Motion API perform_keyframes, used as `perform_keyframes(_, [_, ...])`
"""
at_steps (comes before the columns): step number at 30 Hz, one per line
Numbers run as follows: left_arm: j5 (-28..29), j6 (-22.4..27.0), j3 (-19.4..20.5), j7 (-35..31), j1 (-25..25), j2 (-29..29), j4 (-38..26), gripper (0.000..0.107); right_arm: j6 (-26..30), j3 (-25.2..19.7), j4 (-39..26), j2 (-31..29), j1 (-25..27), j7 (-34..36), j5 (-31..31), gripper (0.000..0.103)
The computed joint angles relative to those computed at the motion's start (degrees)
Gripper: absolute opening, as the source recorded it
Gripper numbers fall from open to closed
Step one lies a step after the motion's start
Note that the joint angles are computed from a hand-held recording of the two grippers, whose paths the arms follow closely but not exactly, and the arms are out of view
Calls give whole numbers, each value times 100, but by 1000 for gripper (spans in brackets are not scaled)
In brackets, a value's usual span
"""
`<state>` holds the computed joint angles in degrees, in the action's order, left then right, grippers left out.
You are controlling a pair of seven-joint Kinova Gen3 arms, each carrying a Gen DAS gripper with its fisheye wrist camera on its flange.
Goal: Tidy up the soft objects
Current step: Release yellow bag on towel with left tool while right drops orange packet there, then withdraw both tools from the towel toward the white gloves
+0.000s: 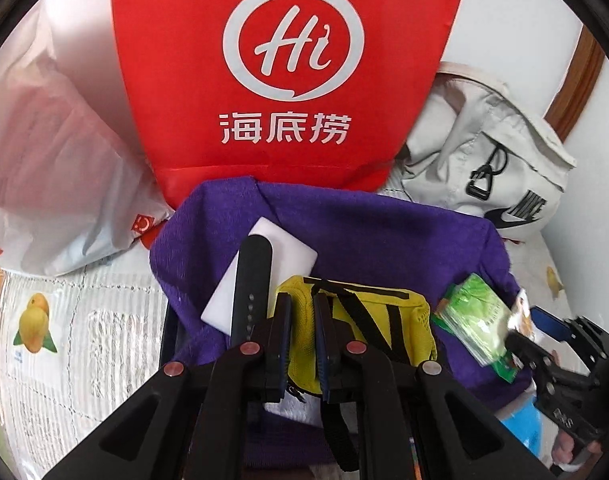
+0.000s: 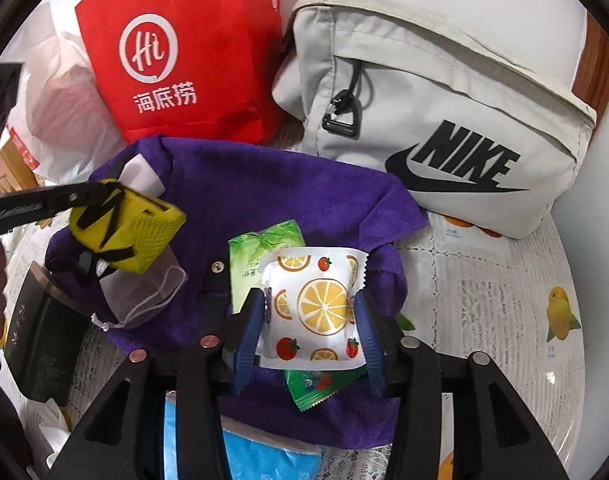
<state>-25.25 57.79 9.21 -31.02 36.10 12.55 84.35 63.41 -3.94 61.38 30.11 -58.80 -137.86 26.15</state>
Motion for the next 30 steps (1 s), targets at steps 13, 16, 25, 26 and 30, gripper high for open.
perform_keyframes(13, [-45, -7, -6, 34, 43, -108, -26, 60, -48, -3, 72, -110, -25, -20, 46, 65])
perform_keyframes(16, [-158, 144, 53, 109, 86, -220, -33, 60, -28, 11, 113, -195, -100, -141, 144, 65])
perform_keyframes(25, [-864, 597, 567, 825, 433, -876, 261, 60, 115, -98, 503, -725, -629, -897, 822, 65])
perform_keyframes(26, [-1024, 762, 660, 982, 535, -936, 283, 60, 143, -140, 581, -802, -710, -1005, 941, 65])
perform_keyframes(30, [-935, 975, 955, 1260, 529, -1190, 388, 60, 405, -357, 724, -995, -980, -1316, 1305, 65])
